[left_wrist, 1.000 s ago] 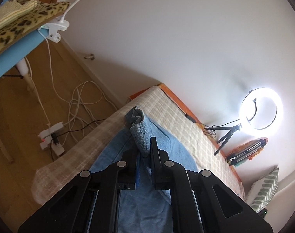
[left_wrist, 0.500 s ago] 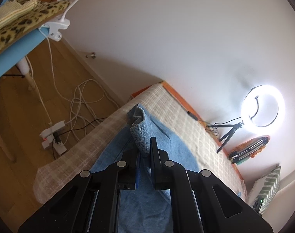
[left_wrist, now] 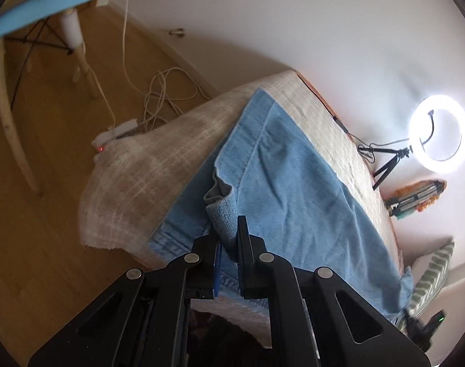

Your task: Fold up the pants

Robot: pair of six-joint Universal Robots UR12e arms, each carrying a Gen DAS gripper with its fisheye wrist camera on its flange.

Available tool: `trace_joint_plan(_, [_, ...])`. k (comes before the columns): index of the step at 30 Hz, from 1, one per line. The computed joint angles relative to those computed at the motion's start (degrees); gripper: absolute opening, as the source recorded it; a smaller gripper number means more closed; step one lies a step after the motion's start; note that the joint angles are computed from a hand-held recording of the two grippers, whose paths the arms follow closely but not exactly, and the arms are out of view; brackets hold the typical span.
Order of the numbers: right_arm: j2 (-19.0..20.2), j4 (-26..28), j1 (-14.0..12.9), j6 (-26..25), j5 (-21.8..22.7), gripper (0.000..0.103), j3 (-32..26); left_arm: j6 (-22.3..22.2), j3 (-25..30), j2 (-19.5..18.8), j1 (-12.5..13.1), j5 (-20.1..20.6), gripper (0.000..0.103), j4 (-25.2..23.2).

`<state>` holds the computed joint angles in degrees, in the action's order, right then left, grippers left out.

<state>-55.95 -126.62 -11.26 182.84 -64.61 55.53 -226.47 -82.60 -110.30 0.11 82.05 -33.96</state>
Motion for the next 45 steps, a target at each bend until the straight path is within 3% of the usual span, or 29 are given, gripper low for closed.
trace_joint_plan(6, [-0.51, -1.67, -0.39, 3.45, 2.4, 0.001, 1.94, 4.38, 1.44, 0.49, -0.92, 4.15, 0.007, -1.31])
trace_joint_plan(11, [-2.15, -3.38, 0.05, 1.21, 0.56, 0.001, 4.71, 4.78, 1.7, 0.48, -0.77, 4.73, 0.008, -5.26])
trace_joint_plan(15, [-2.04, -0.16, -0.26, 3.3, 1.34, 0.001, 6.04, 10.73, 5.01, -0.18, -2.21, 10.28, 0.015, -9.43])
trace_joint_plan(16, [-2.12, 0.15, -0.35, 3.19, 1.66, 0.001, 6.37, 12.08, 5.72, -0.3, -2.41, 11.01, 0.022, -10.23])
trace_joint_plan(21, [-2.24, 0.79, -0.78, 2.3, 3.44, 0.007, 6.85, 17.77, 8.81, -1.1, -3.5, 11.52, 0.033, -10.53])
trace_joint_plan(25, [-2.56, 0.06, -1.58, 2.2, 4.75, 0.031, 7.26, 21.41, 13.1, -3.6, -5.07, 6.82, 0.035, -9.7])
trace_joint_plan(28, [-3.02, -1.74, -2.38, 3.31, 5.51, 0.036, 7.88, 25.11, 18.11, -6.87, -6.68, 2.0, 0.038, -10.06])
trace_joint_plan(33, [-2.75, -3.44, -3.48, 5.3, 3.69, 0.044, 6.39, 30.98, 28.49, -13.55, -9.46, -6.51, 0.042, -15.15])
trace_joint_plan(40, [0.86, -0.79, -3.75, 4.18, 0.93, 0.062, -2.3, 36.65, 43.34, -22.61, -12.63, -16.87, 0.047, -22.65])
trace_joint_plan(45, [6.75, 5.71, -3.32, 4.58, -0.72, 0.068, -14.35, 38.14, 56.2, -30.17, -14.44, -24.94, 0.052, -30.07])
